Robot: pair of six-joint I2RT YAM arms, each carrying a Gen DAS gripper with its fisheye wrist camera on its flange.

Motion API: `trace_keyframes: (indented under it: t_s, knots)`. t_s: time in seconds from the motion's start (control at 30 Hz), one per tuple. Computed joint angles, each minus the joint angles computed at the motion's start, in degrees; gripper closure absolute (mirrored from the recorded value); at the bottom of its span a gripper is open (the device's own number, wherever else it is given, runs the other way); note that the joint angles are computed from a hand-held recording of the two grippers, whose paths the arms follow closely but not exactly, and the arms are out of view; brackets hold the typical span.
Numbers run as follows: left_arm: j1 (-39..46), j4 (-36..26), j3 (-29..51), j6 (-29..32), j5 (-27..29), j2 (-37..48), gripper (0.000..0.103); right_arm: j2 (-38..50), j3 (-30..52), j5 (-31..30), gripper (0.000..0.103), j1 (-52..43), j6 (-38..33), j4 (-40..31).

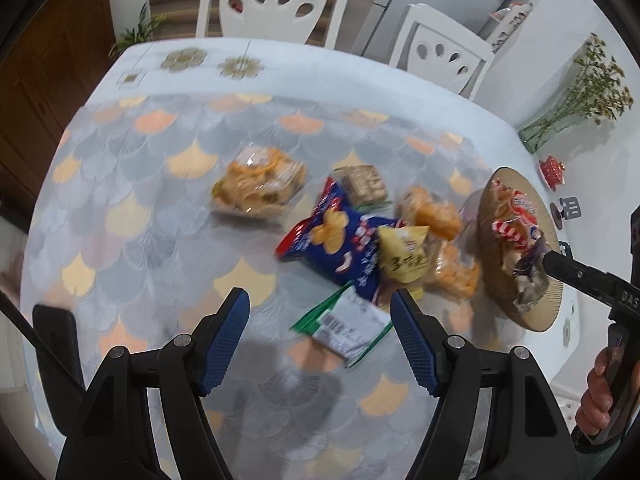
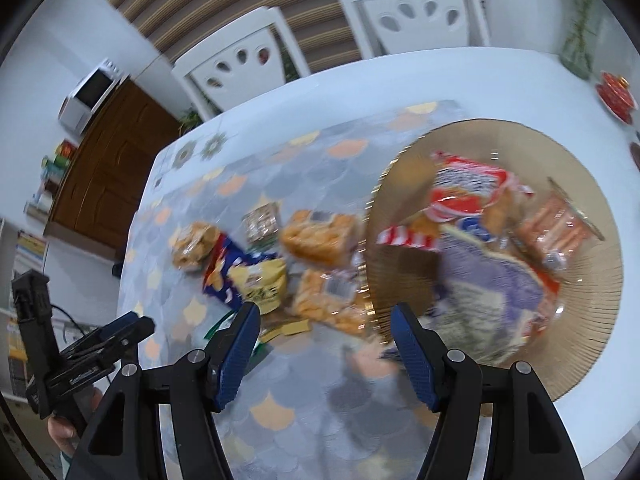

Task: Organize snacks
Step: 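Withdraw both tools from the bowl back toward the snack pile, then grasp the round cracker bag with the left gripper while the right grasps the green-white biscuit pack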

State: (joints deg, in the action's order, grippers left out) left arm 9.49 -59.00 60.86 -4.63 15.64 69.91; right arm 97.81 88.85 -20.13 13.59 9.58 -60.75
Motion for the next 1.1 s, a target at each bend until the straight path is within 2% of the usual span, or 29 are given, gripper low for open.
trace_keyframes:
  t_s: [0.2, 0.37, 0.57, 0.7, 0.87, 0.93, 1.1]
  knots:
    - [6.3, 0.5, -0.3, 4.6, 2.4, 2.5, 0.032, 1.6, -1.4, -0.1, 0.037, 7.0, 0.7, 0.6]
    - [10.9, 0.5, 3.3, 8.1, 6.2, 9.0, 0.032, 4.6, -3.9, 2.5, 0.037, 15.7, 1.6, 3.0]
    - [10.8, 3.6, 8.9, 9.6, 7.8, 19.8, 0.032, 9.0, -4.0, 7.0, 0.038, 23.8, 2.7, 7.5]
    - [8.8, 6.1, 12.6, 8.4, 5.8, 27.4, 0.032, 11.8, -3.6, 8.5, 0.038, 26.7, 2.9, 8.7]
    - [8.2, 8.7, 14.9, 8.0, 5.2, 32.2, 0.031, 11.2, -5.6, 12.4, 0.037, 28.8, 5.7, 11.6]
    - [7.7, 9.1, 15.6, 9.3, 4.8, 33.2, 0.023, 10.2, -7.4, 13.1, 0.037, 29.1, 6.9, 13.6]
    - [6.1, 10.7, 15.7, 11.1, 2.5, 34.2, 0.014, 10.8, -7.5, 15.2, 0.037, 29.0, 5.6, 15.0]
